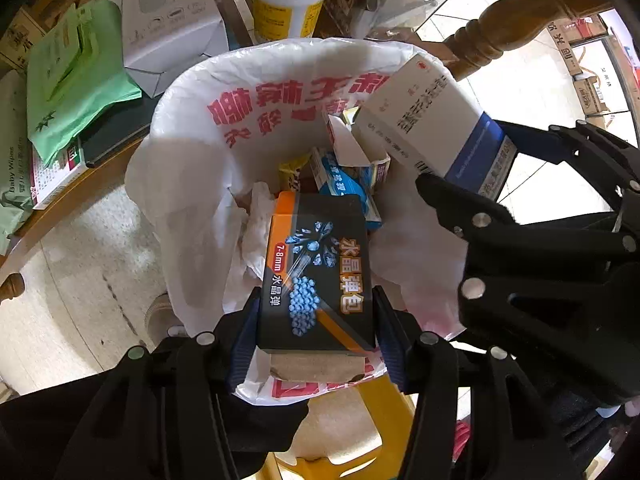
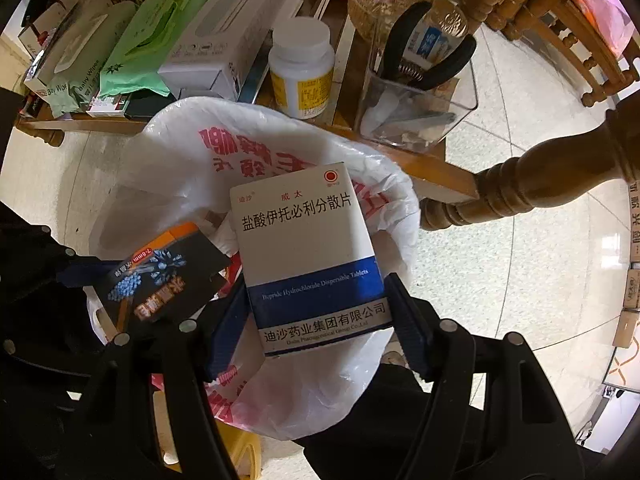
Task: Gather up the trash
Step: 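Open both tools to drop the two boxes into the bag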
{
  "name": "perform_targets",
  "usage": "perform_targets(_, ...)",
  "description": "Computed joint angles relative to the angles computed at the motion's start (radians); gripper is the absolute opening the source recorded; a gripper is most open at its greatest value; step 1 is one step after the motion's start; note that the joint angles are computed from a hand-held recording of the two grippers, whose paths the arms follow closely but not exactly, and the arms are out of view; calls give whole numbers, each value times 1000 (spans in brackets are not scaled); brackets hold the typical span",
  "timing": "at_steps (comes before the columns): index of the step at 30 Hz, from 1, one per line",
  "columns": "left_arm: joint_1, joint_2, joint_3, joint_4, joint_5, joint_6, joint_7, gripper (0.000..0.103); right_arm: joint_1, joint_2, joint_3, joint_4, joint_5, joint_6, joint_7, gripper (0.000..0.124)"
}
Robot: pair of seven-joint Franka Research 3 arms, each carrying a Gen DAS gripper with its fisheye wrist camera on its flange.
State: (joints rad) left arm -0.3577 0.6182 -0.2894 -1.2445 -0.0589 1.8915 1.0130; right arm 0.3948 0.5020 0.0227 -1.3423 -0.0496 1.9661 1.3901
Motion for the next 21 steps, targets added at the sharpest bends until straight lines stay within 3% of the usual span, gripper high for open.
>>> perform_targets(15, -1, 17, 5, 27, -1, -35, -20, 54, -8, 21, 10, 21, 45, -22, -8, 67)
perform_targets(21, -2, 17, 8, 36, 6, -51, -35, 74, -3, 16, 6, 18, 41, -4, 1, 75)
